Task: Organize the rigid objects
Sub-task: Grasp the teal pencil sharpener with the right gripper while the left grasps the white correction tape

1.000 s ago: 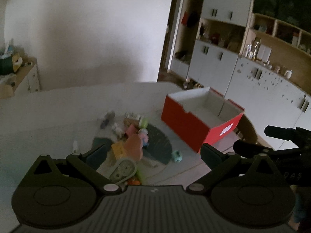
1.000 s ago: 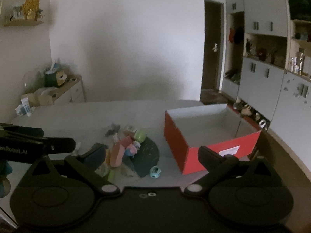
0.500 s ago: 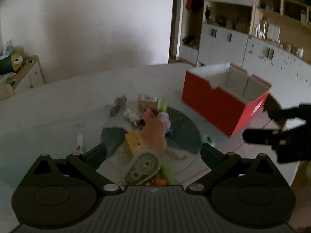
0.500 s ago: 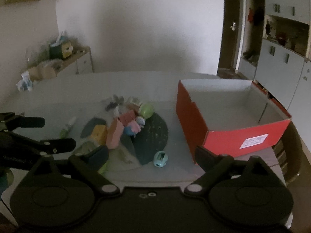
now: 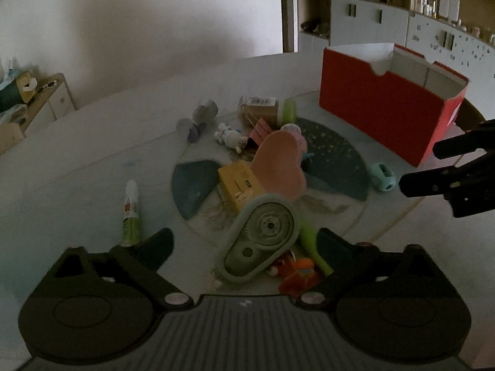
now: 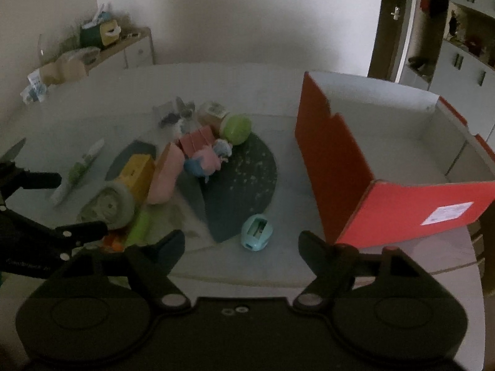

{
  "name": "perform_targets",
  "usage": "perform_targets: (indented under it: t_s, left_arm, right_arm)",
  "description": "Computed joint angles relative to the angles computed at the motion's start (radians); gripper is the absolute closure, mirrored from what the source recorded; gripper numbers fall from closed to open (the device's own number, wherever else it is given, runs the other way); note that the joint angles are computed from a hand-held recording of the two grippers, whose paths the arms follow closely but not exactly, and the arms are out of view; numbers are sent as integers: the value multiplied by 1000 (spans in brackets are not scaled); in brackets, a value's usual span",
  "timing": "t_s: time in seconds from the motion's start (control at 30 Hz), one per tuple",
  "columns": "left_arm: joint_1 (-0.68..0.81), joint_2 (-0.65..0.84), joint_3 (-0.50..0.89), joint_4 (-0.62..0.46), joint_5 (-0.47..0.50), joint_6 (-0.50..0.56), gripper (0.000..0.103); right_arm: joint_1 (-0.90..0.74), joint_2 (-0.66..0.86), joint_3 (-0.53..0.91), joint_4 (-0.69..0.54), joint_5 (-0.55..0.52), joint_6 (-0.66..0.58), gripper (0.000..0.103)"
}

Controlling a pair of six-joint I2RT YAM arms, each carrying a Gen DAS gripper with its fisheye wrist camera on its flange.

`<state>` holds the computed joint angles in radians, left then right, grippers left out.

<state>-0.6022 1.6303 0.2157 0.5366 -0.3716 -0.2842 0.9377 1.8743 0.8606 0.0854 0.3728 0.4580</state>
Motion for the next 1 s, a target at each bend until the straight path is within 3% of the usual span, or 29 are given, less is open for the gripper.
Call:
perform_targets:
  t_s: [0.4,0.67,0.93,1.0]
  left_arm:
    - [20,159,67,66,-12,51,16]
    - [1,225,90,91,-23,52,33]
    - [-2,244,88,116,-28,58,34]
    - [-5,239,90,108,-29,49,35]
  right_arm:
    - [-52,146,120,-28,-35,-37,32]
    - [-79,201,183,-72,-40,-23,41]
    - [-94,225,198,-78,-49,7,50]
    - [-92,224,194,-71,-47,6,57]
